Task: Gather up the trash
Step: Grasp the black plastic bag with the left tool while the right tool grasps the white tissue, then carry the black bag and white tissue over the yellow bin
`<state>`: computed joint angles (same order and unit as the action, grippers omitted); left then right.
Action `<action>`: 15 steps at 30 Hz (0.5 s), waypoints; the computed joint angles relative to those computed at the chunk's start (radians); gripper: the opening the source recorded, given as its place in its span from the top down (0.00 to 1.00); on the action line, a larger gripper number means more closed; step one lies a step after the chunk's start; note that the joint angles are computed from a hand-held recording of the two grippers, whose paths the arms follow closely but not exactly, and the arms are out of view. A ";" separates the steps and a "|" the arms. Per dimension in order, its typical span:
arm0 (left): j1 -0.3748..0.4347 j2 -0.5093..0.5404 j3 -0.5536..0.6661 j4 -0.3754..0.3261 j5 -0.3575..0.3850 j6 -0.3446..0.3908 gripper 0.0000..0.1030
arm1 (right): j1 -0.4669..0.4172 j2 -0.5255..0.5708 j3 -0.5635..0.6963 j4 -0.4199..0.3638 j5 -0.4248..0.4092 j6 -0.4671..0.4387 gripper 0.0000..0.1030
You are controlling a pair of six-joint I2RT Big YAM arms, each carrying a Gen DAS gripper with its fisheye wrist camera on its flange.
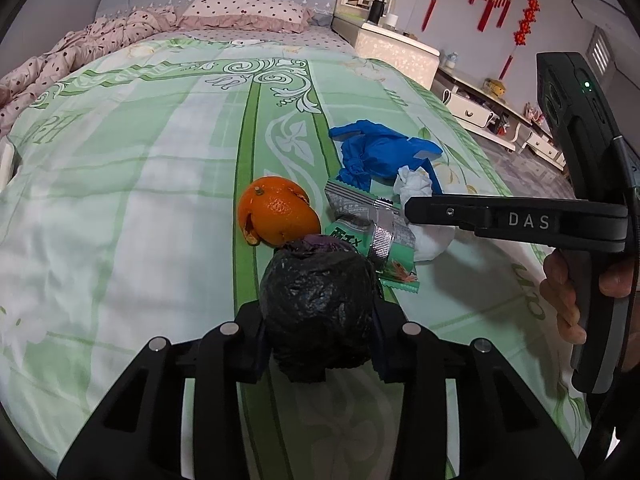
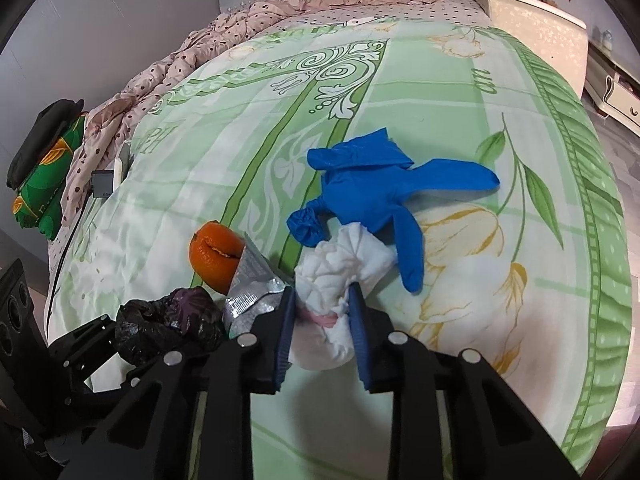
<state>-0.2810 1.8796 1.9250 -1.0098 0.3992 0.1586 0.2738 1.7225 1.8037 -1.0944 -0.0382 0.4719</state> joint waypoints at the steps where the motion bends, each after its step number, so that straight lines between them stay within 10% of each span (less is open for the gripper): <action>1: 0.002 -0.006 -0.006 -0.001 0.002 0.003 0.65 | 0.001 -0.002 0.002 0.001 0.004 0.002 0.77; 15: 0.042 -0.113 -0.063 0.008 -0.001 0.015 0.65 | 0.017 -0.122 -0.052 0.022 0.055 0.025 0.77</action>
